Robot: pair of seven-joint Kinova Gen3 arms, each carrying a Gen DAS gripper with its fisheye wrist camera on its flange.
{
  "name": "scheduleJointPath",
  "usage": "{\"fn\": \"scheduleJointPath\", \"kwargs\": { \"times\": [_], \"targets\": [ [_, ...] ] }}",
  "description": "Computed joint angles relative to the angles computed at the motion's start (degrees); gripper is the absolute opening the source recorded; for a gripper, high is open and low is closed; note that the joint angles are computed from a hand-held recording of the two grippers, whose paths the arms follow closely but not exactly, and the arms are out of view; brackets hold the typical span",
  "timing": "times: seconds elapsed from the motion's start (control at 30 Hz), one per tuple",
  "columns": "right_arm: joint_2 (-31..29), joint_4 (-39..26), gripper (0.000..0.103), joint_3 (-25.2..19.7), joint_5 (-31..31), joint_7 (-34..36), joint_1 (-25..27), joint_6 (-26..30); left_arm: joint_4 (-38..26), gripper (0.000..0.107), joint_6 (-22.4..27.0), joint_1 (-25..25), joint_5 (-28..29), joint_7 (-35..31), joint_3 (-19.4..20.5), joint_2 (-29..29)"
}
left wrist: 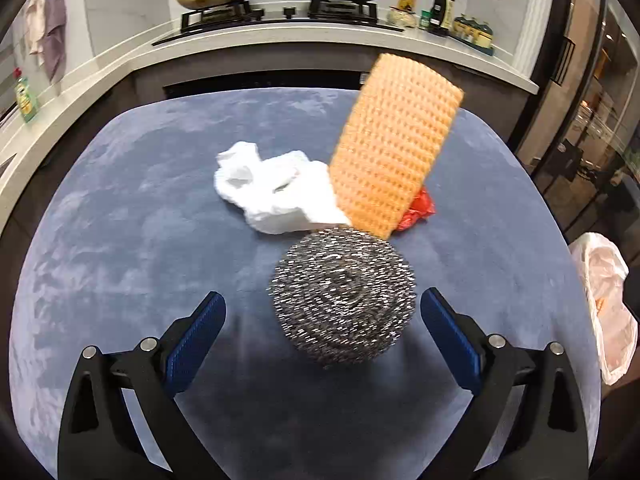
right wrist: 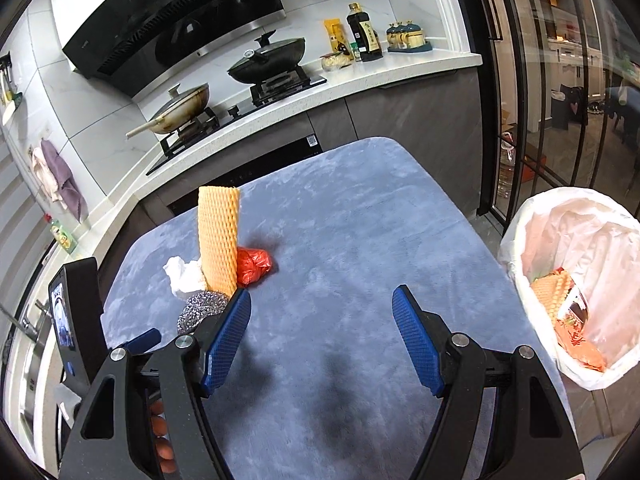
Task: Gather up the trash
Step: 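Grasp the steel wool scrubber with the left tool while the right tool grasps the mesh sleeve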
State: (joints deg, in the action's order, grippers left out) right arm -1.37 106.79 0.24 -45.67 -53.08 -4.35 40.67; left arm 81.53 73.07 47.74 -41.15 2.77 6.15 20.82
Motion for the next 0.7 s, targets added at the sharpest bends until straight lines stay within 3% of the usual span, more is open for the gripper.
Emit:
{"fn": "scheduleJointPath", "kwargs": {
  "times": [0.1,0.2,0.33,0.57,0.7],
  "targets": [
    [0.7,-0.5,0.07,-0.7,1.1,-1.3,-0.6,-0.5,-0.5,0.093,-0.4,-0.6,0.2,-1.5,0.0,0.9],
    [1.3,-0.9,0.07,-1.2,1.6,-1.8,-1.0,-0.8,1.6,0.074,-4.3,-2.2,1.6,-2.5,0.6,-0.4],
    [2.5,-1.9,0.07,-2.3,2.0,-2.3,-1.7,-1.2,3.6,0.069,-5.7,-1.8,1.5,-1.7,0.3,-2.6],
    [5.7,-4.4,0.07,-4.6,-1.3,0.1,-2.2,-0.5,9.1,0.067,-5.9,-2.2,-0.3,4.4,2.4,-8.6],
    [8.1,-6.5,0.07,-6.8,-1.7,0.4,-3.4,-1.7,9.5,0.067,-2.8,-3.0,-1.4,6.1,4.1,-9.7]
  ]
}}
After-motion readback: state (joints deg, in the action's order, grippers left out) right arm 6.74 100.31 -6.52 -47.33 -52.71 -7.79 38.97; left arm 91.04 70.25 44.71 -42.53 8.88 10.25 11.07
